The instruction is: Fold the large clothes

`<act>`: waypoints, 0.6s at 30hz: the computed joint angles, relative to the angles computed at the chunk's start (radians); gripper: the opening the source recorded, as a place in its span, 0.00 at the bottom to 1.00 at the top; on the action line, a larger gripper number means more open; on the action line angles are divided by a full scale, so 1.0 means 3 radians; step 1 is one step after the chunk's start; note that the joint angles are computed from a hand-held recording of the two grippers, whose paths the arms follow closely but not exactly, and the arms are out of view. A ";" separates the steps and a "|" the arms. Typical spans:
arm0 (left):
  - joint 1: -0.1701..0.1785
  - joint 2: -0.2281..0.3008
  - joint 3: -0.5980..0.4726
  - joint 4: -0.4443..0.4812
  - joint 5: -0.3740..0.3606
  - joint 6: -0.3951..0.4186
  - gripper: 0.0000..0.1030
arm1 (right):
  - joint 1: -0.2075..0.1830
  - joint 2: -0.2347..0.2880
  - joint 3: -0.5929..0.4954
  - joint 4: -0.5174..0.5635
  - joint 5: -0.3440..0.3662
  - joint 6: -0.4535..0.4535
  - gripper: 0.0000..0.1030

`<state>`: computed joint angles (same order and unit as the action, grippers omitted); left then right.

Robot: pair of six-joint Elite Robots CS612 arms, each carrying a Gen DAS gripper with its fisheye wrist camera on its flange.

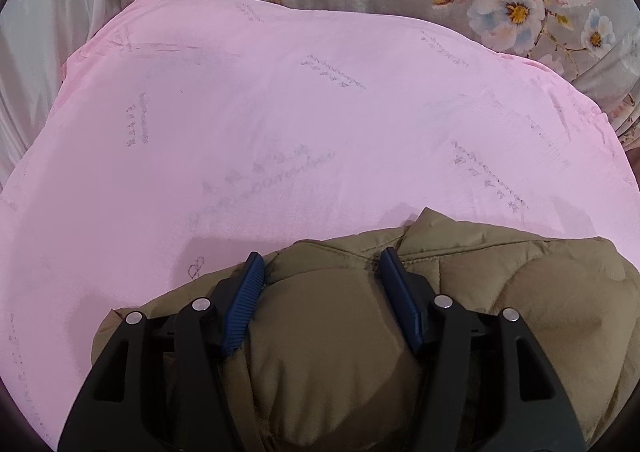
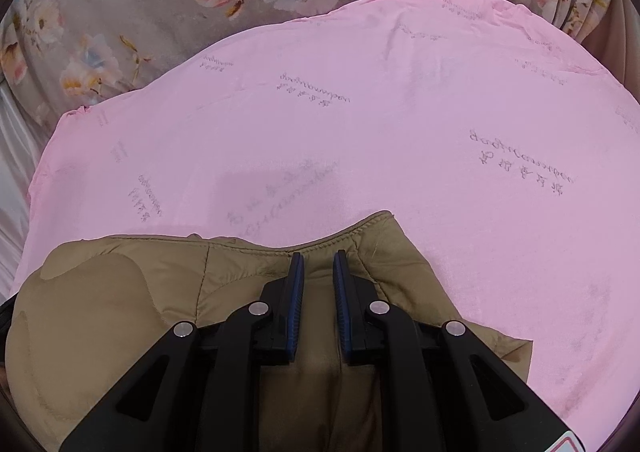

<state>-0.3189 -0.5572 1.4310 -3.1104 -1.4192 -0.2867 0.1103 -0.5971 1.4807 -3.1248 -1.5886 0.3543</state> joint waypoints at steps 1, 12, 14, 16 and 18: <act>-0.0007 0.0000 0.0000 0.0002 0.0032 0.0009 0.57 | -0.0003 0.0000 0.0001 -0.0007 0.0010 0.0005 0.12; -0.0061 -0.0400 0.0461 -0.0327 -0.0122 -0.0100 0.57 | 0.0152 -0.0315 0.0247 -0.0264 0.0090 -0.0161 0.21; -0.0128 -0.0503 0.0582 -0.0433 -0.0169 -0.0051 0.58 | 0.0226 -0.0347 0.0241 -0.0282 0.0211 -0.0241 0.21; -0.0193 -0.0537 0.0629 -0.0425 -0.0158 0.0010 0.58 | 0.0286 -0.0337 0.0209 -0.0241 0.0296 -0.0305 0.21; -0.0270 -0.0523 0.0658 -0.0408 -0.0072 0.0061 0.58 | 0.0346 -0.0297 0.0168 -0.0166 0.0262 -0.0380 0.21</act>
